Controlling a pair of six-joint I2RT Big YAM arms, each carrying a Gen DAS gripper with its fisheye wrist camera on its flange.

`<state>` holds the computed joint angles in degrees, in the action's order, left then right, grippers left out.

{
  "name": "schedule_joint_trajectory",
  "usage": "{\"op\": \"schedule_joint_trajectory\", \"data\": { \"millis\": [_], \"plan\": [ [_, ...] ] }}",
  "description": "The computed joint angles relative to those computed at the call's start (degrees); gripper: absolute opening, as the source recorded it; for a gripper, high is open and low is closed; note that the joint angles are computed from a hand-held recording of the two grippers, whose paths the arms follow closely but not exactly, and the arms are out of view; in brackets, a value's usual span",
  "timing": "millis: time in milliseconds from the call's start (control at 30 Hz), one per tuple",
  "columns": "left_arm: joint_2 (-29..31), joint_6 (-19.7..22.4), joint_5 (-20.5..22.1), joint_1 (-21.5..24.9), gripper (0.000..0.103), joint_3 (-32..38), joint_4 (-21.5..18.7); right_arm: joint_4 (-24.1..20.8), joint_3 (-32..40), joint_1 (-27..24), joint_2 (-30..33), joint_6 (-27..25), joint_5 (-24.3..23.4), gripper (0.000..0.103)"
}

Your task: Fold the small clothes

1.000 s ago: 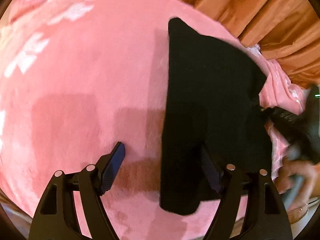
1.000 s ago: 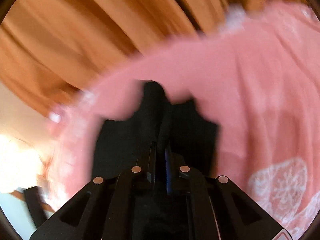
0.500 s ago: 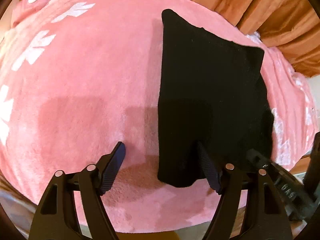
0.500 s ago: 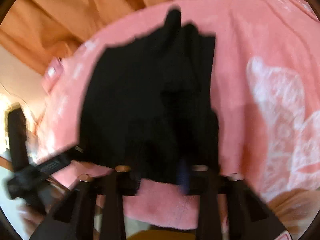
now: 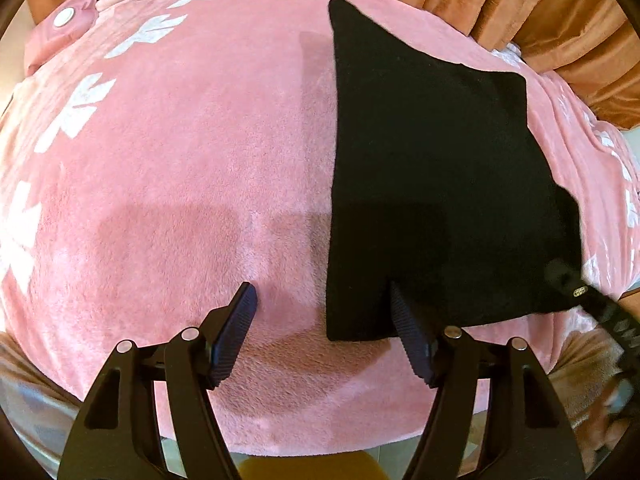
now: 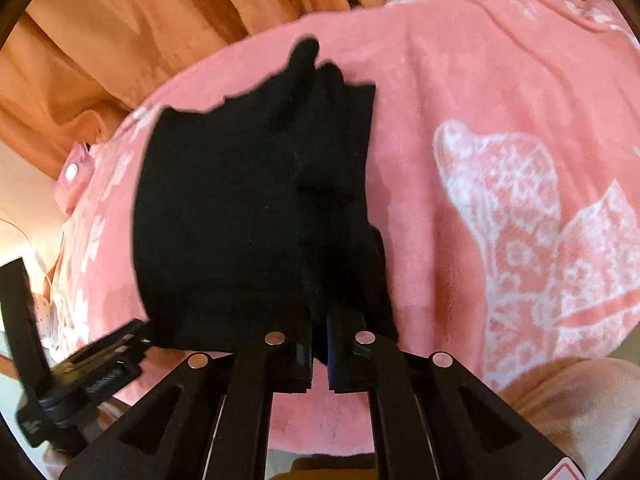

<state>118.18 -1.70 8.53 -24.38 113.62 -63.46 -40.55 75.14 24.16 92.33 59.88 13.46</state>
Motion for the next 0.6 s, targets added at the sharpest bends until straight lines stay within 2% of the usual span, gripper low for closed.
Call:
{"op": "schedule_joint_trajectory", "data": {
  "millis": [67,167,333,433,467,600],
  "plan": [
    [-0.31,0.06,-0.34,-0.08,0.066,-0.57,0.46,0.03,0.23,0.02,-0.91,-1.02,1.68,0.015],
    [-0.26,-0.15,-0.78,-0.28,0.067,-0.62,0.76,-1.04,2.02,-1.49,-0.36,-3.96,1.66,0.016],
    [0.12,-0.08,-0.37,-0.30,0.067,-0.04,0.53,1.69,2.73,-3.38,2.80,-5.65,-2.17,0.019],
    [0.32,0.32,-0.32,-0.22,0.067,0.23,0.41,1.05,4.78,-3.46,5.88,-7.49,-3.41,0.002],
    [0.36,0.32,-0.28,-0.23,0.067,0.32,0.30,1.36,4.58,-3.55,5.86,-6.75,-3.46,0.002],
    [0.35,0.54,0.88,0.02,0.068,0.33,0.25,3.93,1.20,-2.54,1.23,-4.57,3.45,0.001]
  ]
}}
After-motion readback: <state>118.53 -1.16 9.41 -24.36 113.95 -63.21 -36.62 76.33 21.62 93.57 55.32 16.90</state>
